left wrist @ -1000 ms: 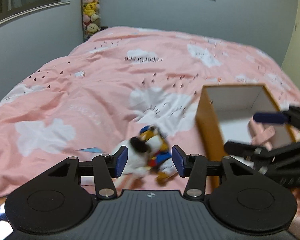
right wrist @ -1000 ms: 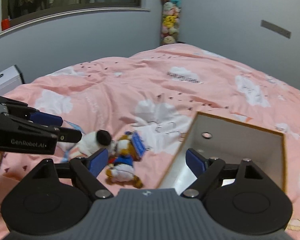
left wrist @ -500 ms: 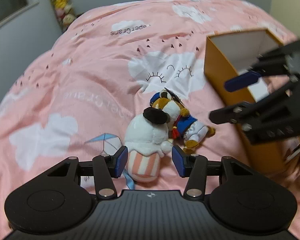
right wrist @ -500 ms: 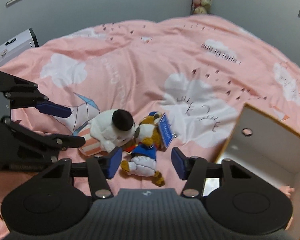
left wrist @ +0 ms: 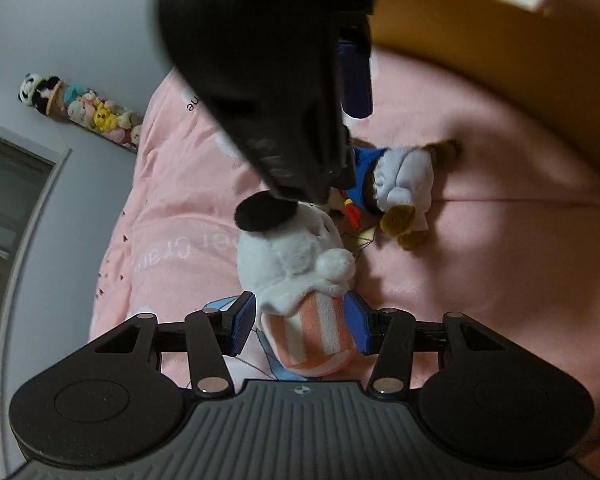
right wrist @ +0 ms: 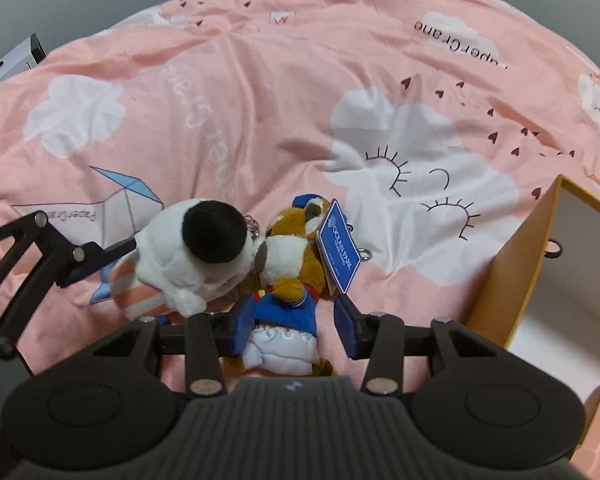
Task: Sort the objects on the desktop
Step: 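Grasp the white dog plush with the left gripper while the right grasps the brown plush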
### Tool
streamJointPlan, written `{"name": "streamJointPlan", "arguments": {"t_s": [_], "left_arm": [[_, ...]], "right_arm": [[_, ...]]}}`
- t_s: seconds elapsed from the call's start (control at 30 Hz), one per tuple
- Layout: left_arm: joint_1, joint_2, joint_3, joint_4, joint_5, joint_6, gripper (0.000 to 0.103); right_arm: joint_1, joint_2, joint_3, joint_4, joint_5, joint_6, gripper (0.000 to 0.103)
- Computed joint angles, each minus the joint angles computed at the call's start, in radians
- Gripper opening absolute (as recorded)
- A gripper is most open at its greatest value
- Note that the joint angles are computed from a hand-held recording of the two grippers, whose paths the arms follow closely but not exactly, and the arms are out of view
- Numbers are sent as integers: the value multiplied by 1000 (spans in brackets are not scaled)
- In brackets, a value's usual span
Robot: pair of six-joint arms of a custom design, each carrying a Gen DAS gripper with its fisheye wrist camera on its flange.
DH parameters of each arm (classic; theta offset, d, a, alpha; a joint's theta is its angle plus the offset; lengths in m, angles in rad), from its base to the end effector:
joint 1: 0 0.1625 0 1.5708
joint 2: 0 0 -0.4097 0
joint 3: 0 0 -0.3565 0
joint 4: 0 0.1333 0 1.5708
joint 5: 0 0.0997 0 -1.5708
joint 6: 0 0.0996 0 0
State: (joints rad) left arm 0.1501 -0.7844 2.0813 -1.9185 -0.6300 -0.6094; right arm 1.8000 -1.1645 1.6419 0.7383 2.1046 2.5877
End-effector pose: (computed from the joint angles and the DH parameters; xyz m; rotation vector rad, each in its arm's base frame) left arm -0.3603 -0.2707 -0.0065 1.1867 1.5253 -0.3008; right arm 0.1747 -0.3853 0.2600 0.8544 -2.3962 0.3376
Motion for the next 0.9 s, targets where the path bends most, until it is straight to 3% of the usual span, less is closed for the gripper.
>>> {"name": "streamJointPlan", "arguments": {"t_s": [0.3, 0.53, 0.67, 0.9], "left_arm": [[38, 78, -46, 132, 72, -96, 70], [65, 86, -45, 158, 102, -143, 72], [79, 55, -34, 123, 92, -164, 69], [102, -34, -10, 7, 40, -206, 65]], "right_arm": [[-13, 91, -57, 33, 18, 24, 48], [-37, 142, -94, 72, 9, 89, 44], [-39, 98, -74, 64, -20, 87, 38], [-10, -43, -56, 75, -91, 87, 38]]}}
